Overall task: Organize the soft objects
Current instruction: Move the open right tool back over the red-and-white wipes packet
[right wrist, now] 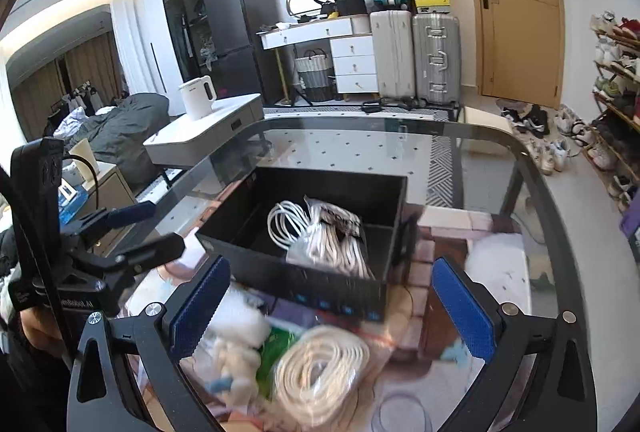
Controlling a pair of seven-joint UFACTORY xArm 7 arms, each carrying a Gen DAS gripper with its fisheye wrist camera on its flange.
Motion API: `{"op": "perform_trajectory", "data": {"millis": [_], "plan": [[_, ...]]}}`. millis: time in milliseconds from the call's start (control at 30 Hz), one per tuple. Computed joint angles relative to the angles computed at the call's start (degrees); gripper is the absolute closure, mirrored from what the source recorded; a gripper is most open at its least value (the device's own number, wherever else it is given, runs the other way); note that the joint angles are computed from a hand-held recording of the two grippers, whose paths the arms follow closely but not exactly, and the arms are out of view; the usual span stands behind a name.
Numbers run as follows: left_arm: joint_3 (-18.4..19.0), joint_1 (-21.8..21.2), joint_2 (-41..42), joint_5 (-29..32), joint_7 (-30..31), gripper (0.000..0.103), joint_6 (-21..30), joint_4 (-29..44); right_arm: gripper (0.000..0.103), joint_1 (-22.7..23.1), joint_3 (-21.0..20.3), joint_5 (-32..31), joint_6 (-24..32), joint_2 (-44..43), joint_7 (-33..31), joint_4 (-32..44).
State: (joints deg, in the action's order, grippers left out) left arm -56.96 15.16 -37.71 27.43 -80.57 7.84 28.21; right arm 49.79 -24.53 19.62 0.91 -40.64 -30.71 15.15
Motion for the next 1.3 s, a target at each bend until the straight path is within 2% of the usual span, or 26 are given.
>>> {"op": "perform_trajectory", "data": {"millis": [167, 333, 567, 733, 1000, 1300], "plan": [[1.3, -4.5, -3.1, -0.8, -1.3, 0.000, 2.5, -2.0, 0.001, -6.7, 5.6, -1.4, 1.6, -6.5, 2.1, -5.4], [2.1, -7.8, -5.1, -0.3, -2.6, 0.000, 5.0, -2.7, 0.001, -11.4, 8.7, -2.8, 4.2, -11.9, 4.2, -9.1], [1.9, -11.7, -5.1, 1.0, -4.5, 0.000, 8.4, -2.8, 0.001, -16.2, 10.1, -4.1, 8.4, -19.4, 4.7, -14.0], [1.4, -13.0, -4.7, 2.3, -6.8, 0.000, 9.0, -3.2, 0.001, -19.0, 10.4, -4.5, 11.7, -23.7, 3.9, -16.5], [-0.7, -12.6, -3.0, 4.5, -10.0, 0.000, 9.1, -3.3, 0.001, -21.0, 9.8, -3.9, 14.7, -26.4, 1.5, -18.3], [-2.3, -11.7, -0.4, 5.9, -12.7, 0.000, 8.2, -3.5, 0.001, -22.6, 11.8, -4.6, 16.3, -24.1, -1.0, -18.7]]}}
